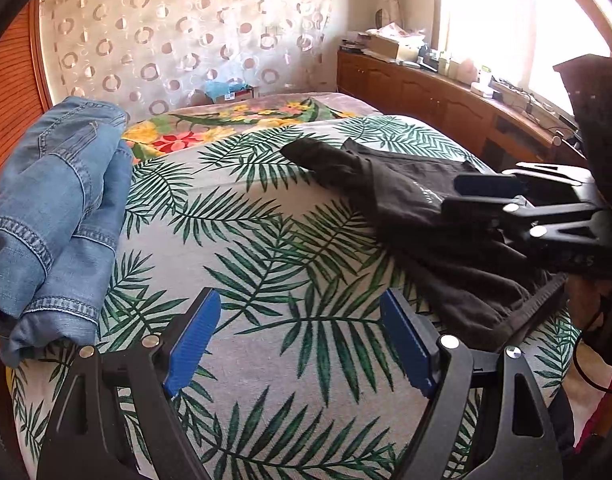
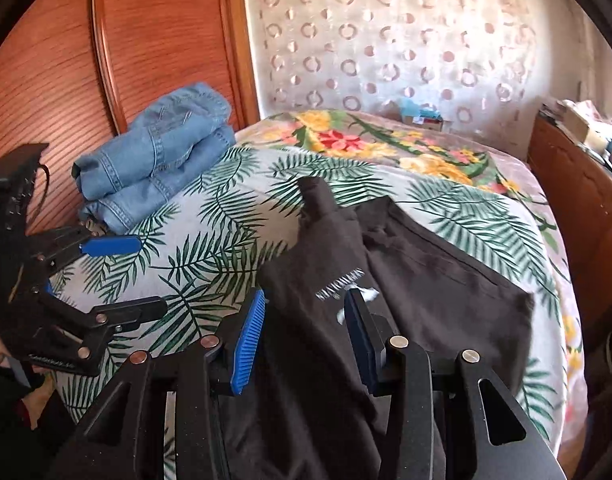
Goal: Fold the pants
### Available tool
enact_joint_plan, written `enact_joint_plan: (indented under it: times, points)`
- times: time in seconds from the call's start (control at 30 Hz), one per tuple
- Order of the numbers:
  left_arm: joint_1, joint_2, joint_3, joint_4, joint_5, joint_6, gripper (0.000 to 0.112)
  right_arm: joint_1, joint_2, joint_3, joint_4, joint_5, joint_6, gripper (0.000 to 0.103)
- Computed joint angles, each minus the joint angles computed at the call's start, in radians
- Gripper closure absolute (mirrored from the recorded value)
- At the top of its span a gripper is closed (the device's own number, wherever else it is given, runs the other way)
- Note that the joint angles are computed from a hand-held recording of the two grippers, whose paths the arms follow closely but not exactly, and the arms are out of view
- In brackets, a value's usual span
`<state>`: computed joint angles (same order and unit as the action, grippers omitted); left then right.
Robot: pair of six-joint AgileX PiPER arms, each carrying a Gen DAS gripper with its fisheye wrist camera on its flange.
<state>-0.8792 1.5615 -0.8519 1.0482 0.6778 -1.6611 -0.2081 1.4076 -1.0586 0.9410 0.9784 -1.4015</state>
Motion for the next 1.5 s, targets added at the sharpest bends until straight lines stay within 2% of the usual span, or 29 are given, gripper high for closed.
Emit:
enact_joint_plan:
  times: [0.23, 0.3, 0.43, 0.5, 0.77, 0.9, 0.97, 1.03, 1.17, 1.5]
  points:
    - [0.015, -0.007, 0.011, 0.008, -0.012, -0.005, 0.03, 0.117, 0.076, -0.083, -0.103, -0.069, 0.082, 0.062]
    - [0.017, -0.006, 0.012, 0.007, -0.015, -0.007, 0.03, 0.148, 0.084, -0.095, -0.14, -0.098, 0.111, 0.07]
    - [0.013, -0.006, 0.014, 0.005, -0.016, -0.006, 0.03, 0.195, 0.082, -0.094, -0.216, -0.15, 0.148, 0.093]
    - [0.011, -0.006, 0.013, 0.004, -0.016, -0.005, 0.03, 0.185, 0.079, -0.099, -0.198, -0.134, 0.135, 0.096]
    - [0.001, 0.0, -0.004, -0.003, -0.011, 0.015, 0.03, 0.051, 0.059, -0.137, -0.072, -0.057, 0.099, 0.096]
    - [-0.004, 0.013, -0.023, -0.006, -0.01, 0.025, 0.03, -0.013, 0.108, -0.21, -0.075, 0.057, 0.138, 0.096]
    - [-0.008, 0.024, -0.035, -0.008, -0.009, 0.028, 0.03, -0.014, 0.115, -0.212, -0.087, 0.082, 0.148, 0.096]
    - [-0.007, 0.034, -0.042, -0.008, -0.016, 0.031, 0.03, -0.008, 0.099, -0.185, -0.082, 0.07, 0.133, 0.096]
    - [-0.019, 0.051, -0.061, -0.025, -0.012, 0.053, 0.03, -0.021, 0.091, -0.178, -0.056, 0.105, 0.131, 0.096]
    - [-0.031, 0.091, -0.111, -0.05, -0.021, 0.103, 0.03, -0.028, 0.069, -0.169, -0.023, 0.071, 0.078, 0.096]
